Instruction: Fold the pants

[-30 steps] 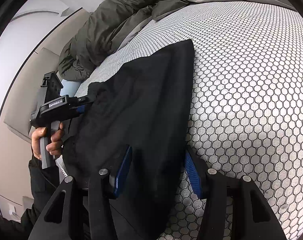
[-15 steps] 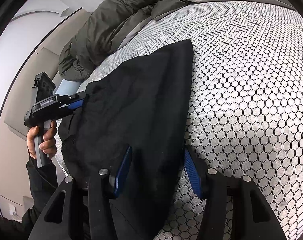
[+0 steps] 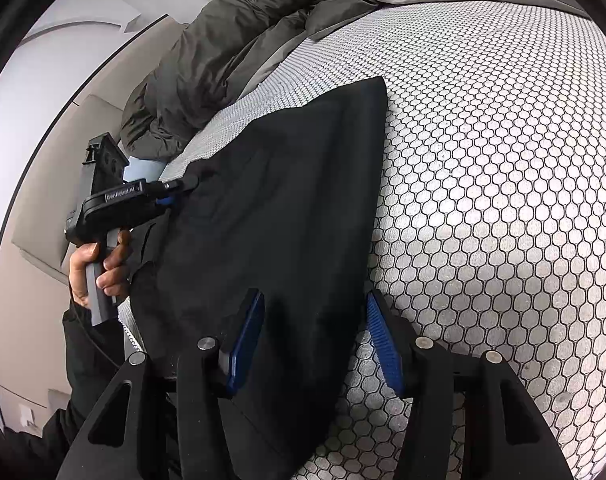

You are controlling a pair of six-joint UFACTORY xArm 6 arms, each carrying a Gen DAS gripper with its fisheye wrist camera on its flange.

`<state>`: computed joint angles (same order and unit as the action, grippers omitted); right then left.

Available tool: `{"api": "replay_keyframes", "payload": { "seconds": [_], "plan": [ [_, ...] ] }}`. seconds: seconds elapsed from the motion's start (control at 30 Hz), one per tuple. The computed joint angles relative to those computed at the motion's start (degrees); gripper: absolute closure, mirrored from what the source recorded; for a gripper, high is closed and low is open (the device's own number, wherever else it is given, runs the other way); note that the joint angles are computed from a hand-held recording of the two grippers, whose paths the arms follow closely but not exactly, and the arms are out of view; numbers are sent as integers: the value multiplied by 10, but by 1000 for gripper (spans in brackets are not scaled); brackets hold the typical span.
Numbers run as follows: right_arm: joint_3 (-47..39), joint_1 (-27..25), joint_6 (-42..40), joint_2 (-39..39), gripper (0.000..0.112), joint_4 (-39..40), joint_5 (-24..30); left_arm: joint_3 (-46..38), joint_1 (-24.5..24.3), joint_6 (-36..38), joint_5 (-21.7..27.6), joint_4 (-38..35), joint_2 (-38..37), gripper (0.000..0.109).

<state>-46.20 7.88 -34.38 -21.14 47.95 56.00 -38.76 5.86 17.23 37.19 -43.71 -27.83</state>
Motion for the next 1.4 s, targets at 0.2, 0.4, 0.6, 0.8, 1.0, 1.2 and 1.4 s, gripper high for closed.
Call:
{"api": "replay_keyframes", "payload": {
  "seconds": [0.2, 0.4, 0.6, 0.8, 1.0, 1.2, 1.4],
  "plan": [
    [8, -21, -9, -16, 59, 1, 16, 13, -4, -74, -61, 75, -28, 93],
    [14, -41, -18, -31, 59, -4, 39, 1, 5, -164, -10, 181, -26, 69],
    [38, -75, -47, -67, 59, 19, 95, 87, -48, -235, -40, 301, -181, 25],
    [114, -82, -49, -163, 79, 34, 115, 131, -243, -387, -98, 477, -189, 7],
    [218, -156, -58, -314, 83, 27, 198, 91, -337, -470, -99, 586, -77, 7],
    [252, -296, -79, -382, 83, 68, 296, 76, -362, -480, -76, 594, -55, 7],
    [253, -274, -72, -378, 83, 71, 265, 101, -363, -397, -44, 536, -97, 7]
  ]
}}
